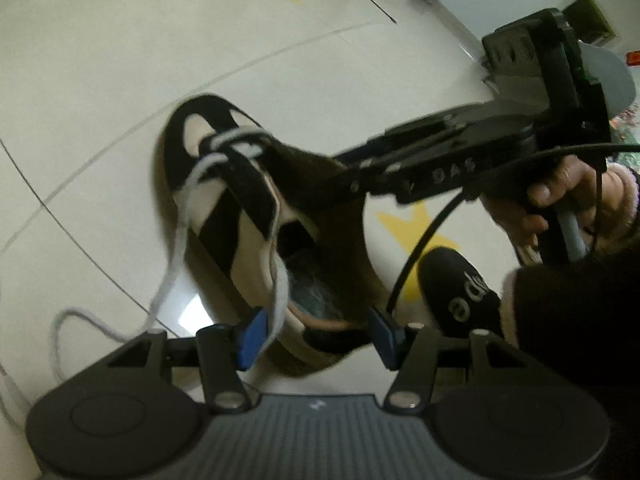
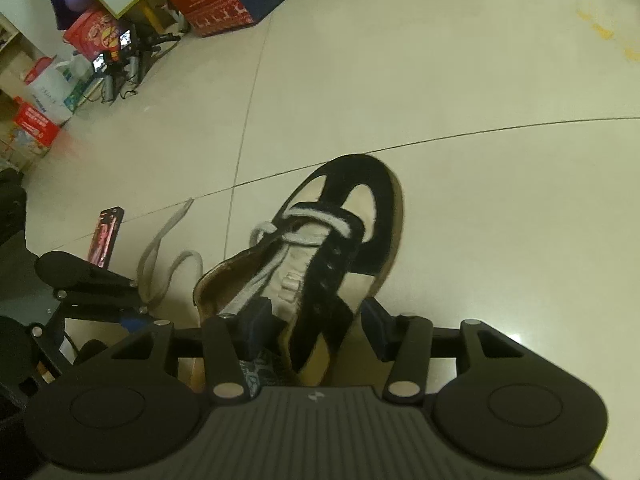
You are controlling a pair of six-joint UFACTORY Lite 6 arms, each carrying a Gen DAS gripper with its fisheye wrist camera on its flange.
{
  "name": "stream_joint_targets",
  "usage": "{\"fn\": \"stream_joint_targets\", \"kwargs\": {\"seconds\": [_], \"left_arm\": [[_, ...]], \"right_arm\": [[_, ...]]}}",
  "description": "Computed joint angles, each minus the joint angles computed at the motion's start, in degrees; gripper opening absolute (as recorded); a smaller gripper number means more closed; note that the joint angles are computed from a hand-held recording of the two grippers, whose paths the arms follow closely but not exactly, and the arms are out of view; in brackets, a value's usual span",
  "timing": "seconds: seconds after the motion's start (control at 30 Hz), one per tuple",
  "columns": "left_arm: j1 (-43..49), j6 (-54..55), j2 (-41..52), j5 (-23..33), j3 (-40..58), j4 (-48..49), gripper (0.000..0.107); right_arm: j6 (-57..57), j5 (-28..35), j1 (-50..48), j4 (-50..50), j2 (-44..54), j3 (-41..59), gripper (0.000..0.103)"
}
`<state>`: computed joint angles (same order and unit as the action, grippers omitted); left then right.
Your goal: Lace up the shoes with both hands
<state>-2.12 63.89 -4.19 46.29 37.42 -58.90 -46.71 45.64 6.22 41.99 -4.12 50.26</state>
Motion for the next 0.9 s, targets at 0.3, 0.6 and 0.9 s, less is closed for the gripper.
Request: {"fn": "stream_joint_targets", "kwargs": {"seconds": [0.3, 0.6, 0.9], "left_arm": [[-6.6, 3.5, 1.4, -4.7, -2.9, 0.4, 0.049], [-11.1, 5.9, 0.8, -10.7, -6.6, -4.3, 0.005], [-4.0, 10.4, -2.2, 2.8, -9.1, -15.6, 0.004]], "right_arm": [[-5.9, 2.8, -2.9, 4.8, -3.2, -2.2, 0.053], [-8.4, 3.0, -3.5, 7.5, -4.4, -3.2, 0.053], [-9.9, 8.5, -8.3, 11.0, -2.4, -2.7, 0.053]]}}
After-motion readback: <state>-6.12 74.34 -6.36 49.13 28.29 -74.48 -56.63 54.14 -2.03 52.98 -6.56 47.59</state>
